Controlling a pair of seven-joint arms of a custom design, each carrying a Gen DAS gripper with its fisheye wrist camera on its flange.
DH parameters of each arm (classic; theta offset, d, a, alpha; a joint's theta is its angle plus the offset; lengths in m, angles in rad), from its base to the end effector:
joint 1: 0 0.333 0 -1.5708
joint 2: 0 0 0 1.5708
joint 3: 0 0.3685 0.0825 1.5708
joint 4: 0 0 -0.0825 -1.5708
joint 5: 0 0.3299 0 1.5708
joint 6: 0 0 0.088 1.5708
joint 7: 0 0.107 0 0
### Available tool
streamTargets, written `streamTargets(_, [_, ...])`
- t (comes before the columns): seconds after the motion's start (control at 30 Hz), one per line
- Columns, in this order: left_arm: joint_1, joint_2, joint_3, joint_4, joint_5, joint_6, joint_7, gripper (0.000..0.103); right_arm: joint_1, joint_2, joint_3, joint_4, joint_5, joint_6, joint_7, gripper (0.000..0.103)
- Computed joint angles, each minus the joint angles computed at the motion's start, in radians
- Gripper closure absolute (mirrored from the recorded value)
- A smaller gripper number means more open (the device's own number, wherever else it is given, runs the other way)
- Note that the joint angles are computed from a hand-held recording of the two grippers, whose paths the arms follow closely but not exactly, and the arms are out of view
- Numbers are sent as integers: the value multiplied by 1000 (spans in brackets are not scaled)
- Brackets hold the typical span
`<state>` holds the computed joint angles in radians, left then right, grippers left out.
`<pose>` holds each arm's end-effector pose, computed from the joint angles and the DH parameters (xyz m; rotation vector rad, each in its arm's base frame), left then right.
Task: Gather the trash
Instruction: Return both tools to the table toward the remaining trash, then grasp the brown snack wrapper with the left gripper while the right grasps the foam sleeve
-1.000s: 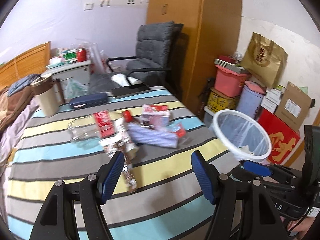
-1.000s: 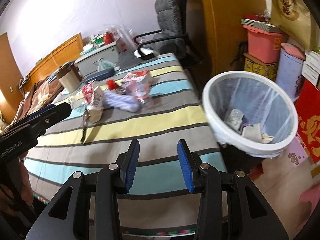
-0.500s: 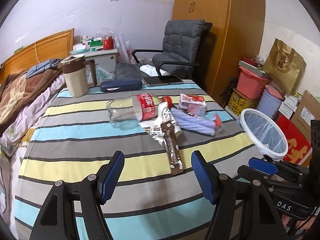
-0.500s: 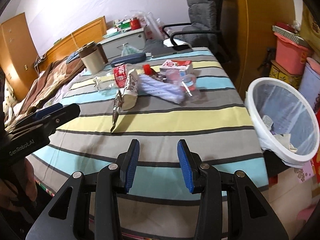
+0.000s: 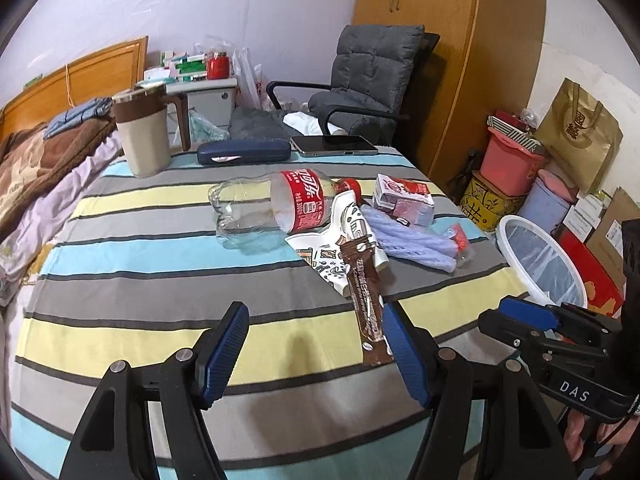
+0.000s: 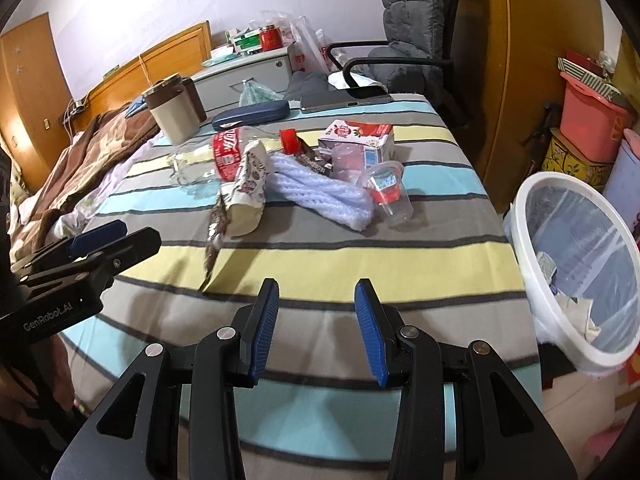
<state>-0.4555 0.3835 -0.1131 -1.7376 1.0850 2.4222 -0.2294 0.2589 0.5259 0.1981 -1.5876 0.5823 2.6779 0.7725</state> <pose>0.5602 -0.3403 0.4687 -2.0984 1.2398 -0.7208 0.6571 0.2686 0.4666 -2.2242 0.9715 -0.2023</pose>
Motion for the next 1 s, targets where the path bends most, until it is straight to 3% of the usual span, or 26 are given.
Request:
streamTargets(0.23, [26, 38, 15, 28, -19, 67, 10, 34, 8, 60, -15, 93, -33, -27, 34, 61])
streamTargets(0.53, [15, 132, 27, 146, -126, 71, 161, 34, 2, 127, -16, 203, -70, -63, 51, 61])
streamTargets(0.6, [14, 143, 32, 154, -155, 76, 188, 49, -1, 137, -14, 222, -74, -73, 49, 61])
streamTargets(0.8, [7, 141, 51, 137, -190, 112, 218, 74, 2, 150, -13, 247, -86, -89, 37, 61])
streamTargets(0.9, [-2, 127, 61, 117, -182, 119, 205, 81, 6, 167, -16, 281, -99, -110, 36, 61])
streamTargets(1.0, [3, 113, 64, 90, -179, 141, 186, 81, 14, 183, -22, 308, -113, -121, 39, 61])
